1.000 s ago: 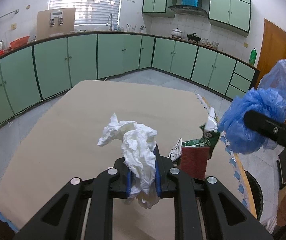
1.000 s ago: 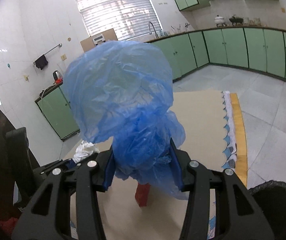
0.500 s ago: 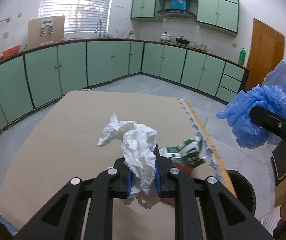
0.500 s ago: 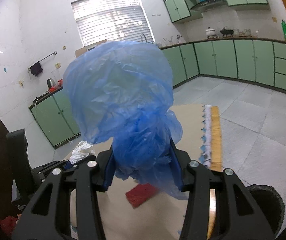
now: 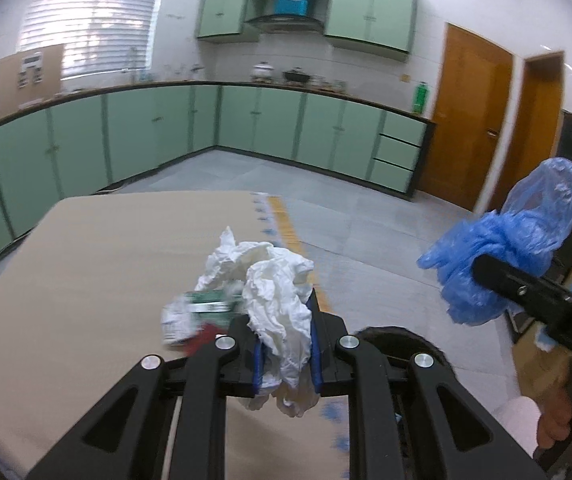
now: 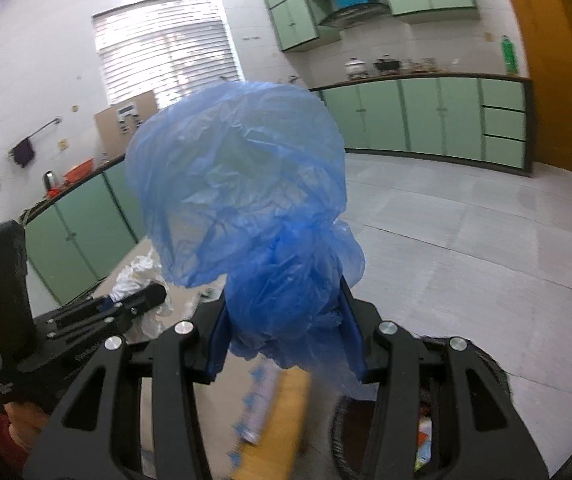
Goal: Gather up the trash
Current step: 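Carry the tissue and blue bag over the black trash bin, then open both tools to drop the tissue and blue bag into the bin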
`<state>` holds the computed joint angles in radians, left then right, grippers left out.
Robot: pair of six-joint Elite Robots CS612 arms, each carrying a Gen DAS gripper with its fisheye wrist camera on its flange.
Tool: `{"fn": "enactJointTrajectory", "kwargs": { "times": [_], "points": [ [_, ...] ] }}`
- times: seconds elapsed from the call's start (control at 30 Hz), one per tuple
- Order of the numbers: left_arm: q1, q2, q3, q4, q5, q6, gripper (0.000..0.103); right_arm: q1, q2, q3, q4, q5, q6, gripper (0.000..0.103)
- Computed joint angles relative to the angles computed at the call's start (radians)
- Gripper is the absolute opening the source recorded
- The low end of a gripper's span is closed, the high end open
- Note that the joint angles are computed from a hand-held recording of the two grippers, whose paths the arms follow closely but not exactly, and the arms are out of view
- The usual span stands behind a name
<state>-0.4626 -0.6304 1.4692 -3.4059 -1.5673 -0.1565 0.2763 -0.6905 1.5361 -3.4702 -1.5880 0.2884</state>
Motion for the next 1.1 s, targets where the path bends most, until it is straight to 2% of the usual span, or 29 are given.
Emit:
{"fn": "enactJointTrajectory", "kwargs": {
  "times": [0.23,0.37,0.7,0.83,0.93,1.0,1.03,1.1],
  "points": [
    [-0.048,0.031,-0.048,0.041,-0.106,0.044,0.018,-0.03,-0.029,0.107,-0.032,-0.087,0.046,0.045],
    [-0.075,0.058,-0.086,0.067,-0.147,0.068,0.018,-0.049,-0.031,0.146,-0.032,-0.113,0.072,0.045],
    [-0.107,0.123,-0.186,0.167,-0.183,0.113,0.018,-0.094,-0.013,0.191,0.004,-0.138,0.144,0.048],
    [-0.111,0.147,-0.228,0.231,-0.197,0.119,0.022,-0.1,0.002,0.175,0.055,-0.148,0.159,0.055],
    [-0.111,0.16,-0.253,0.262,-0.207,0.11,0.028,-0.109,0.014,0.164,0.081,-0.15,0.17,0.067],
    [-0.11,0.163,-0.261,0.275,-0.213,0.108,0.037,-0.114,0.018,0.162,0.095,-0.149,0.172,0.072],
    [-0.109,0.165,-0.263,0.275,-0.215,0.105,0.04,-0.116,0.02,0.159,0.105,-0.148,0.172,0.076],
    [-0.107,0.165,-0.264,0.273,-0.218,0.098,0.043,-0.115,0.023,0.156,0.114,-0.157,0.171,0.078]
  ]
}}
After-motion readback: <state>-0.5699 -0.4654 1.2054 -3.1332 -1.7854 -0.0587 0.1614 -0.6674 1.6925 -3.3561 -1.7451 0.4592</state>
